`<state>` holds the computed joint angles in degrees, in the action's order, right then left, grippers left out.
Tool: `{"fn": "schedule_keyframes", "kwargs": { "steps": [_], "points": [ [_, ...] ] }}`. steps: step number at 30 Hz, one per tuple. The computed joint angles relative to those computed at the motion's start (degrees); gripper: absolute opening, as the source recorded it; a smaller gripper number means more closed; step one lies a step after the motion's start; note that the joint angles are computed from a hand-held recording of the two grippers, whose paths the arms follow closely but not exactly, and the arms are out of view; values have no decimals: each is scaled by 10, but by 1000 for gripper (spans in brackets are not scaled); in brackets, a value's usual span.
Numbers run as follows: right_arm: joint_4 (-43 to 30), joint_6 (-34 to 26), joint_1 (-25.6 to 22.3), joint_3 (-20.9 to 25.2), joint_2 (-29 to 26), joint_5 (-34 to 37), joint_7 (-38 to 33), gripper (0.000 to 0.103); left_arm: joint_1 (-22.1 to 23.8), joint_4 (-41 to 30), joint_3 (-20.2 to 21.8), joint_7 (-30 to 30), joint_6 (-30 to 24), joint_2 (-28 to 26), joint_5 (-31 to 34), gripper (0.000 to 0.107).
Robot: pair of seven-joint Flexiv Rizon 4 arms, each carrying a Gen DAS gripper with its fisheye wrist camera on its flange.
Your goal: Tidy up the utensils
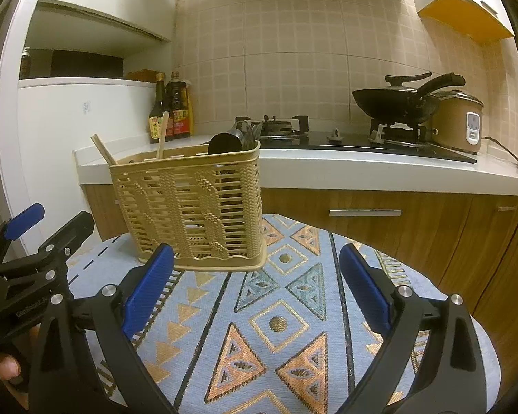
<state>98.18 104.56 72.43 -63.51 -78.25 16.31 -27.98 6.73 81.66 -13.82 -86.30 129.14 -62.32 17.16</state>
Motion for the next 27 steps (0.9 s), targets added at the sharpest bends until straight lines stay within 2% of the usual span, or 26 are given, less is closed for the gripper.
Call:
{"fn": "schedule_keyframes", "kwargs": {
  "steps": [27],
  "points": [
    [-3, -4, -6, 10, 10, -9, -3, 93, 1, -3, 0, -5, 3, -1, 10, 95]
  ]
}}
